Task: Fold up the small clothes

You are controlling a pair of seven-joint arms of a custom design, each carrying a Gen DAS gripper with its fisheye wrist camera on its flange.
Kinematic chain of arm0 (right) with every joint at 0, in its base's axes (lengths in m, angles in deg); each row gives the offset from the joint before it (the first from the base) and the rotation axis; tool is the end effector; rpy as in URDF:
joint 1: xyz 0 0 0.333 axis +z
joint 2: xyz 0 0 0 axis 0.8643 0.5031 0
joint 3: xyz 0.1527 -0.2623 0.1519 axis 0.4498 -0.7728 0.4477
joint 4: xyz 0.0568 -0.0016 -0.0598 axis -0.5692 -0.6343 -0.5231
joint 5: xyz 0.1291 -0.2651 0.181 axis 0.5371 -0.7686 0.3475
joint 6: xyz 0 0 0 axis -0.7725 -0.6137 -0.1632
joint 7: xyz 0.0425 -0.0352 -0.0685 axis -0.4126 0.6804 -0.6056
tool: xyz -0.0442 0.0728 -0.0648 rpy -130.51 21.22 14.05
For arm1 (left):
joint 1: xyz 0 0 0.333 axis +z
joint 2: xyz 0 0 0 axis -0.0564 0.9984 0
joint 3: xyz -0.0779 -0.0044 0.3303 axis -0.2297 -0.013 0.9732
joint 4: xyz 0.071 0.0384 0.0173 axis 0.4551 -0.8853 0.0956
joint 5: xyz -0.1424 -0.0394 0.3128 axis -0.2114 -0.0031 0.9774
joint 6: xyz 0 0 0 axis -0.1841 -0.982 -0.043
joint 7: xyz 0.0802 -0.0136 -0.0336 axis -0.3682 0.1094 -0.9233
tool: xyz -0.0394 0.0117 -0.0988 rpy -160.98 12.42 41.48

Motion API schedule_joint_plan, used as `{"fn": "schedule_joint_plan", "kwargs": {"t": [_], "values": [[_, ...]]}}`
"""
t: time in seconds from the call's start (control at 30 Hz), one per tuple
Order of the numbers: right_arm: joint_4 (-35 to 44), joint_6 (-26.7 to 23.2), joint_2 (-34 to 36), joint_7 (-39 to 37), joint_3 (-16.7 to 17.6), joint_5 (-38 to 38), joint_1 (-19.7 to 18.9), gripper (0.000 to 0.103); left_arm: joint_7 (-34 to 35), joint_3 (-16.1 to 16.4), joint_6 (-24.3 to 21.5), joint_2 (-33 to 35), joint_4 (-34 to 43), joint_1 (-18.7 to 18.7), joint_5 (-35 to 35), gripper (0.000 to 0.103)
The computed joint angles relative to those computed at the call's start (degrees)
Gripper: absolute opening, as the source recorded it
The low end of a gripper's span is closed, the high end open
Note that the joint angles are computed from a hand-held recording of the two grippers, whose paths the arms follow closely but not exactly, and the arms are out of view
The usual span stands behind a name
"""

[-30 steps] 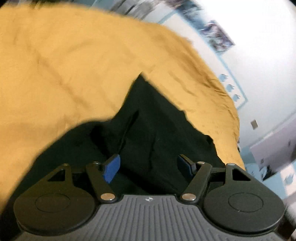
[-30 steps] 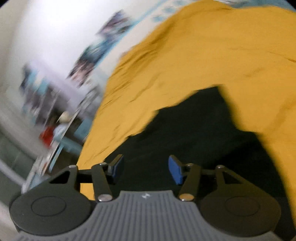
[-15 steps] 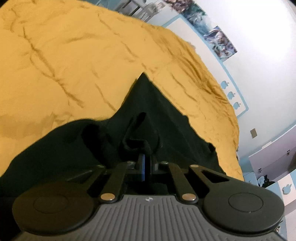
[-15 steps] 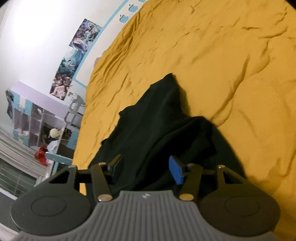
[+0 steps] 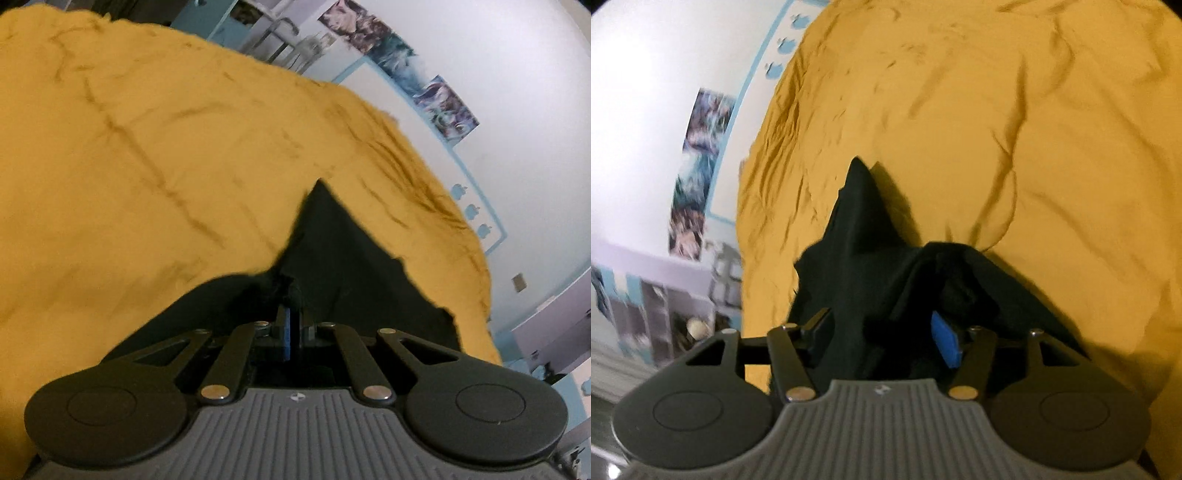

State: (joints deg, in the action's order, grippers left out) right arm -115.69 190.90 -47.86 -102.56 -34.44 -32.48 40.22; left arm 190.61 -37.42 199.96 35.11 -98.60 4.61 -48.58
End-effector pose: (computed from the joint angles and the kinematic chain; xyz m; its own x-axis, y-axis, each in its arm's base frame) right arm 0.5478 -0.0692 0.4467 -0.4404 -0.2831 -0.8520 -0.2514 0.9499 -0.1857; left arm 0.6428 0.0221 0.4485 0.0858 -0.7387 0.6686 -0.5944 -0.5765 -0.5607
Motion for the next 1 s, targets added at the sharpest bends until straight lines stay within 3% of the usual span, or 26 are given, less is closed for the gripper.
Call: {"fn": "schedule_joint_plan", "kwargs": {"t": [0.1, 0.17, 0.2, 0.23, 0.3, 0.37, 0.43, 0.5, 0.53, 0.6, 0.63, 0.67, 0.7, 0.73, 0.8, 0.87, 1.0], "values": [[0.5, 1.6, 1.5, 1.2, -0.1, 2.0, -0.2, 0.057, 2.2, 0.0, -0.2, -0.5, -0.5, 0.1, -1.2, 0.004], [1.0, 0.5, 1.7, 0.5, -0.3, 3.2, 0.3, 0.052, 2.1, 0.2, -0.7, -0.8, -0.6, 0.1, -0.6, 0.004], [1.6, -0.8, 1.7, 1.5, 0.4, 2.1, -0.4, 0.03, 1.5, 0.4, -0.7, -0.7, -0.3, -0.1, 0.2, 0.004], [1.8, -1.0, 1.6, 1.7, 0.6, 1.5, -0.6, 0.0, 1.9, 0.3, -0.7, -0.8, 0.1, -0.1, -0.1, 0.004], [-1.9, -0.4, -1.3, -7.1, -3.6, 9.6, 4.4, 0.0, 4.9, -0.2, -1.5, -1.1, 0.3, 0.5, -3.2, 0.004], [-5.9, -2.1, -4.3, -18.3, -3.5, 19.6, 6.2, 0.0, 2.4, 0.6, -1.1, -1.3, 0.1, -0.6, 0.1, 0.004], [-6.3, -5.9, -4.7, -15.4, 2.5, 17.7, -0.1, 0.0, -4.5, 1.6, -0.8, -0.4, -0.5, -1.6, 7.0, 0.004], [-3.1, -12.8, -3.5, -3.8, 10.9, 3.9, -10.1, 0.0, -7.7, 1.3, -0.4, -0.2, -1.3, -1.4, 10.5, 0.004], [-2.9, -12.7, -2.9, -0.9, 13.9, 1.1, -13.7, 0.002, -8.0, 0.7, -0.7, -0.6, -1.7, -0.7, 10.4, 0.005], [-4.7, -9.9, -3.1, 0.3, 16.7, 1.3, -17.7, 0.004, -9.6, 0.7, -1.1, -1.7, -2.5, -0.3, 12.8, 0.007], [-4.1, -11.8, -4.1, 4.9, 20.4, -3.8, -21.9, 0.014, -12.1, 1.5, -0.6, -2.6, -3.2, -0.8, 16.1, 0.007], [-3.3, -13.3, -5.0, 9.8, 24.7, -10.1, -26.7, 0.016, -16.4, 2.8, 0.7, -3.6, -4.2, -1.9, 21.2, 0.007], [-3.6, -13.4, -6.5, 10.7, 27.1, -12.3, -29.5, 0.018, -19.1, 3.8, 1.8, -4.6, -5.0, -2.7, 24.9, 0.007], [-4.8, -12.7, -8.3, 8.0, 27.6, -10.5, -30.3, 0.021, -18.3, 2.8, 2.4, -5.6, -5.5, -1.6, 24.7, 0.007], [-9.0, -9.2, -11.7, -8.1, 23.8, 3.5, -25.9, 0.023, -10.8, -0.6, 1.9, -7.0, -5.0, 1.5, 17.3, 0.007], [-8.9, -5.3, -11.3, -18.8, 19.6, 10.9, -20.0, 0.031, -5.3, -1.3, -0.4, -6.9, -2.9, 2.1, 12.6, 0.007], [-0.6, -1.5, -4.2, -22.1, 18.3, 7.6, -16.5, 0.035, -2.7, -1.1, -5.0, -2.3, 4.1, 0.4, 11.7, 0.012]]}}
